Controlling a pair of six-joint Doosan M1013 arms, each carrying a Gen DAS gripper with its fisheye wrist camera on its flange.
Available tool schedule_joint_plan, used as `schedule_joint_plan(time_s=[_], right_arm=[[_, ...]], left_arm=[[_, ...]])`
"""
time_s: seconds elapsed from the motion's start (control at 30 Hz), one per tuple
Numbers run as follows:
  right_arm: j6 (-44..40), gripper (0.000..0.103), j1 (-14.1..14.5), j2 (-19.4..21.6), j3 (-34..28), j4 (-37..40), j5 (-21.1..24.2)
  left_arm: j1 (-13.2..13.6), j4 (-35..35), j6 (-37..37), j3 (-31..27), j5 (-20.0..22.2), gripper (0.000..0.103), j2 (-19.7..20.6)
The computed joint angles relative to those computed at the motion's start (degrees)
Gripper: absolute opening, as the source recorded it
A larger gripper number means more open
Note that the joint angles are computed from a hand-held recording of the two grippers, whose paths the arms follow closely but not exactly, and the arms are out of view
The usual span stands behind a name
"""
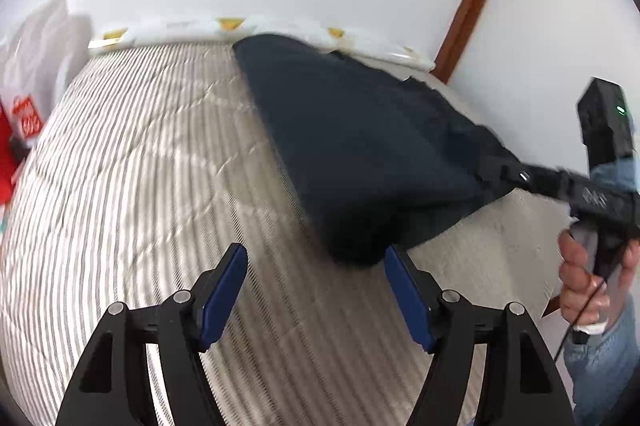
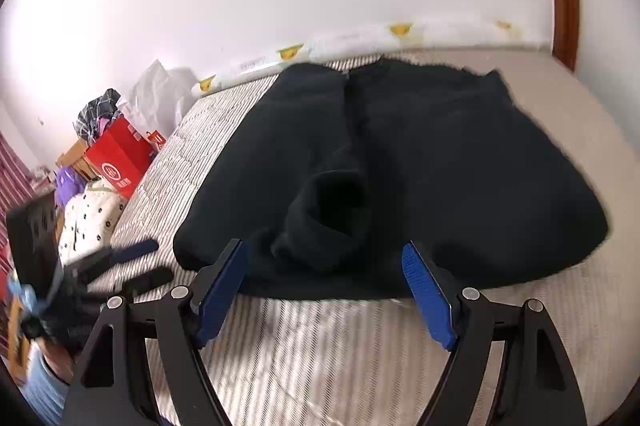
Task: Fold small clothes
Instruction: 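Grasp the folded bundle with the left gripper while the right gripper grasps and lifts it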
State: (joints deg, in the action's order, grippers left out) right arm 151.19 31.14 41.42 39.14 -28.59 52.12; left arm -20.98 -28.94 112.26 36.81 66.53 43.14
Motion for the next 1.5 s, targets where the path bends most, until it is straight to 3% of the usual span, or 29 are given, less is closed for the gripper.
schedule_joint_plan(time_s=[0.13,0.23,0.3,0.33,0.43,0.53,0.67,0.77,0.93,1.1,1.2,1.37,1.5], right_arm=[[2.09,0.079,-1.11,3.24,-4.22,3.11,0.51],[5.65,0.078,-1.95,3.83,-3.83,2.68,-3.96],[5.46,0.069,-2.50,4.87,-5.14,3.60,-5.52],[4.89,0.059,-2.67,5.66,-6.58,4.10,-4.85],[2.91,0.019,-2.85,6.93,-9.26,3.19,-3.91],[4.55,0.016,-2.61,4.96,-6.25,-2.47,-5.57],[10.26,0.014,-2.11,1.36,-1.04,-12.61,-3.36],[14.52,0.014,-2.11,-1.88,4.27,-18.96,-1.32],[21.23,0.013,-2.35,-6.32,12.15,-28.04,6.46],[21.81,0.016,-4.62,-9.98,19.76,-21.10,1.32],[21.92,0.029,-4.60,-9.51,19.96,-21.46,2.64],[25.75,0.073,-4.33,-10.58,21.88,-21.86,5.23],[22.43,0.073,-5.30,-10.80,22.50,-14.99,2.72]], left_arm=[[0.23,-3.40,-0.99,-0.52,1.77,0.070,1.33],[-0.83,-2.59,-1.10,-1.84,1.46,0.070,2.31],[-1.23,-3.14,-2.11,-3.61,1.98,0.070,3.38],[-1.42,-3.70,-2.89,-5.06,2.80,0.070,4.19],[-2.29,-3.08,-4.42,-7.94,4.29,0.070,5.71],[-3.68,0.29,-5.10,-9.32,4.16,0.070,6.29],[-5.12,2.23,-6.20,-13.89,6.55,0.070,8.43],[-6.45,3.24,-6.24,-17.71,8.48,0.070,10.22],[-8.52,4.82,-4.54,-19.46,9.12,0.070,10.88],[-10.25,8.16,-1.30,-13.27,3.29,0.070,7.66],[-10.40,8.43,-2.76,-14.36,3.93,0.065,8.26],[-9.70,6.86,-3.69,-12.87,3.13,0.049,7.43],[-9.36,7.41,-5.76,-11.35,1.28,0.025,6.59]])
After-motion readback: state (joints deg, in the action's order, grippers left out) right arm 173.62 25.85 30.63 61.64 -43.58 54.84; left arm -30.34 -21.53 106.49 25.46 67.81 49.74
